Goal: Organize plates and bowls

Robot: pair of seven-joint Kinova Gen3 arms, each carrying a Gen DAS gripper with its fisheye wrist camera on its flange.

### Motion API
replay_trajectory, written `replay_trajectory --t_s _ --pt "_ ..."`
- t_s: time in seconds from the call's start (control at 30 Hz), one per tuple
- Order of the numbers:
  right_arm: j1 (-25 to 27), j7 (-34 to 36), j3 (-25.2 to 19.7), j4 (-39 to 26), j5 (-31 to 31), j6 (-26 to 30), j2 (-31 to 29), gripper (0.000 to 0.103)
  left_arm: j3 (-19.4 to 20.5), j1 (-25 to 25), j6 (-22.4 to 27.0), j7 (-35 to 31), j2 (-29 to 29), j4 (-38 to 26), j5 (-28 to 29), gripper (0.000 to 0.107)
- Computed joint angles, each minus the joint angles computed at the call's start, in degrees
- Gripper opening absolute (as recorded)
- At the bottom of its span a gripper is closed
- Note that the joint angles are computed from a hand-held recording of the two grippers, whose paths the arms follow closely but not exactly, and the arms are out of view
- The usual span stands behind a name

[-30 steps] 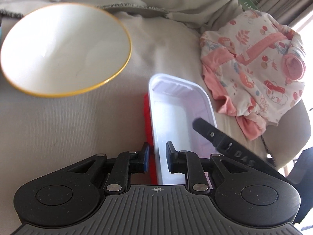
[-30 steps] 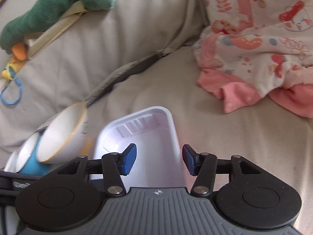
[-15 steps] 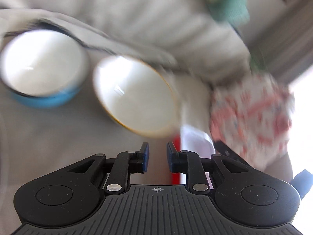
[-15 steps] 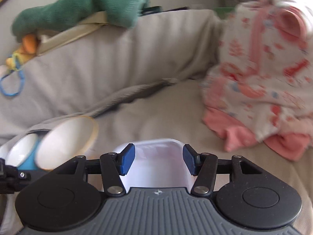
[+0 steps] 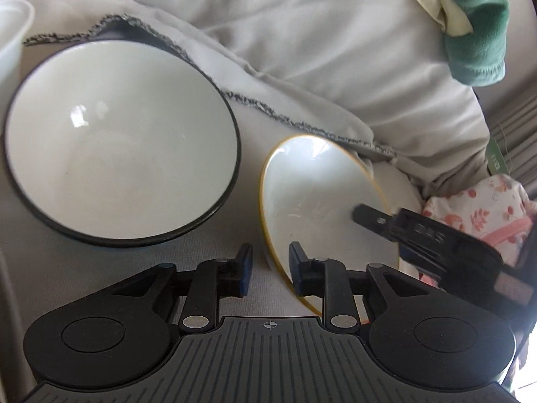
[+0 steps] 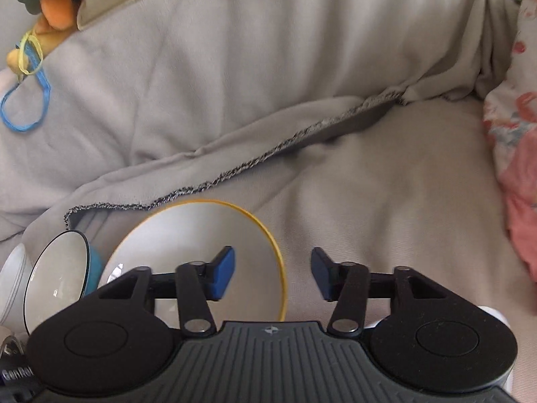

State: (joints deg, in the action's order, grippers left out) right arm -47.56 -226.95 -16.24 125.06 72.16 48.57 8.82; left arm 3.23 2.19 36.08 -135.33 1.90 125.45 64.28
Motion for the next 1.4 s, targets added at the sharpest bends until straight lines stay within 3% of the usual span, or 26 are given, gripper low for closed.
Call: replay_trajectory --t_s 0.07,0.23,0.33,0.47,0.7,0.8,0.9,1.03,1.23,1.4 --pt "1.57 0.48 -0.18 -0.04 0.51 -2.97 0.51 0.035 -0.28 -0.45 1.12 -2.67 -0.01 0.56 1.40 0.022" --pt "-1.54 2.35 -0.42 -0.76 -1.14 -1.59 1.13 0.034 -0.96 -0.35 0.29 -5.44 -3.23 3.06 -0.11 0.022" --pt "-3.76 1.21 -1.90 0.25 -1.59 -1.05 -0.36 0.034 -2.14 -0.60 2.07 -2.33 -6.54 4.12 -4.81 0.023" --pt "-6.87 1.28 -4.16 0.33 -4.27 0.04 -0.89 0.035 -5.54 -1.46 6.38 -1.97 -11.92 6.72 -10.57 0.024" --pt "-13.97 -4.53 -6.25 0.39 -5.25 0.94 1.03 0.038 -12.65 -4.26 15.10 -0.92 -19.32 8.63 -19.96 0.024" --pt "-15.99 -6.43 -6.58 0.73 -3.64 -0.06 1.50 0.038 -16.23 -5.65 18.42 -3.66 -19.55 9.27 -21.15 0.023" --pt "-17.72 -4.06 -6.67 -0.64 -4.74 1.81 2.81 0.038 -19.05 -7.55 21.85 -8.11 -18.52 9.90 -19.55 0.023" --pt "-18.37 -1.48 -5.83 -1.76 -6.63 1.42 3.48 0.038 -18.33 -10.44 24.19 -8.99 -18.39 9.40 -18.86 0.023" --pt "-22.61 0.26 -5.46 -4.08 -8.87 10.93 4.78 0.038 -16.74 -12.66 23.79 -8.26 -18.73 8.87 -18.57 0.023" --pt "-20.52 -1.46 -5.51 -2.77 -7.94 8.19 2.95 0.038 -15.61 -12.15 22.13 -6.88 -18.88 8.12 -18.19 0.023"
